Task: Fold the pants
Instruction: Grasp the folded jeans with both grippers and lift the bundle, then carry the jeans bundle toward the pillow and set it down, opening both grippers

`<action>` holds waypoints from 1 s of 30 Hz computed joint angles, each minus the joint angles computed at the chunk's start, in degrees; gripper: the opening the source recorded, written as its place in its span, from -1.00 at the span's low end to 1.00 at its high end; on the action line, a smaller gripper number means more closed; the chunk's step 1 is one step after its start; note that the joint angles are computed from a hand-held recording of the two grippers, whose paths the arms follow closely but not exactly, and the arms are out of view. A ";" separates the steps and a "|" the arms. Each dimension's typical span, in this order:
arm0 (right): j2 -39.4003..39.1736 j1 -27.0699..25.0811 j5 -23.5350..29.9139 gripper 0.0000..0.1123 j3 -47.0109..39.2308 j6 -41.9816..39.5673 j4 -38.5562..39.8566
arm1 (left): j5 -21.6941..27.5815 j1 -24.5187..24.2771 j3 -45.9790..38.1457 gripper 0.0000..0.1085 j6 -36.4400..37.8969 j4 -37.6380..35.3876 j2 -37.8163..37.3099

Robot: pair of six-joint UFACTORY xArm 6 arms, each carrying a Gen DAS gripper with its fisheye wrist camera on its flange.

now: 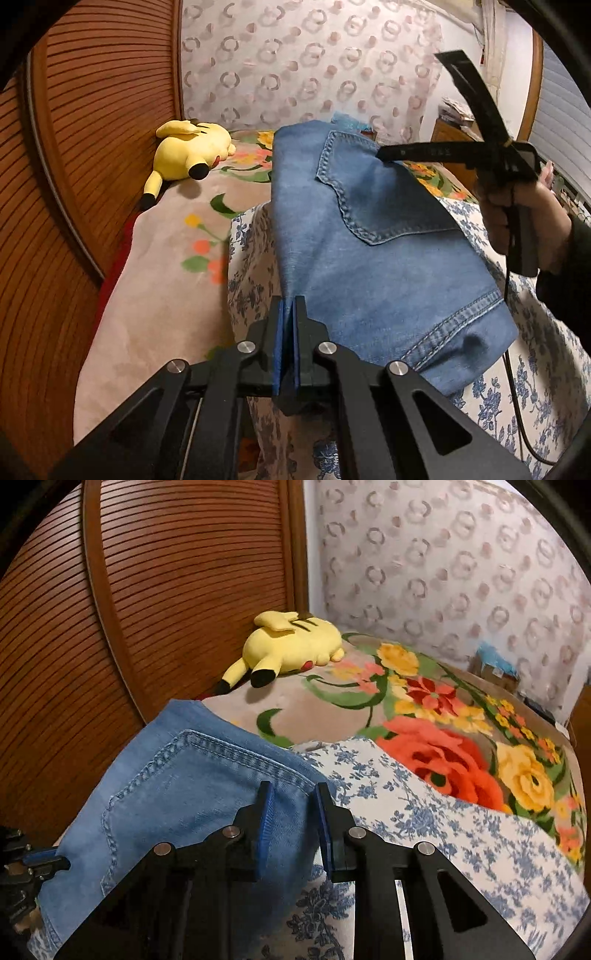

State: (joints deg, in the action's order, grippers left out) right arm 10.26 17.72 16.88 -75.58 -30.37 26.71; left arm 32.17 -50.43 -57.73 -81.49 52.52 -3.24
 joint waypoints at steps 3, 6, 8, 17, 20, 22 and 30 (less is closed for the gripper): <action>-3.52 0.43 -0.65 -0.60 3.84 -1.64 3.70 | 1.48 -0.68 -0.21 -0.89 -0.74 0.39 -0.53; -7.86 1.70 -1.64 -0.60 8.26 -3.26 5.54 | 2.89 -1.73 -0.67 -0.69 -1.88 1.48 -1.03; -11.41 1.45 -0.85 -0.60 10.99 -5.33 7.38 | 4.56 -2.95 -0.95 -0.54 -2.56 2.84 -1.64; -24.42 -0.02 -0.80 -0.59 23.21 -12.43 15.53 | 9.43 -7.70 -2.81 0.47 -5.06 6.49 -3.36; -28.25 -0.20 -1.01 -0.59 26.66 -12.86 15.52 | 10.50 -9.12 -3.39 0.58 -4.53 6.16 -3.75; -30.64 -0.38 -1.18 -0.58 28.76 -13.15 15.84 | 12.91 -10.72 -4.42 0.59 -4.58 6.51 -3.55; -43.79 -1.94 -0.24 -0.37 38.97 -11.29 15.31 | 18.71 -15.58 -7.56 0.76 -6.62 8.45 -3.03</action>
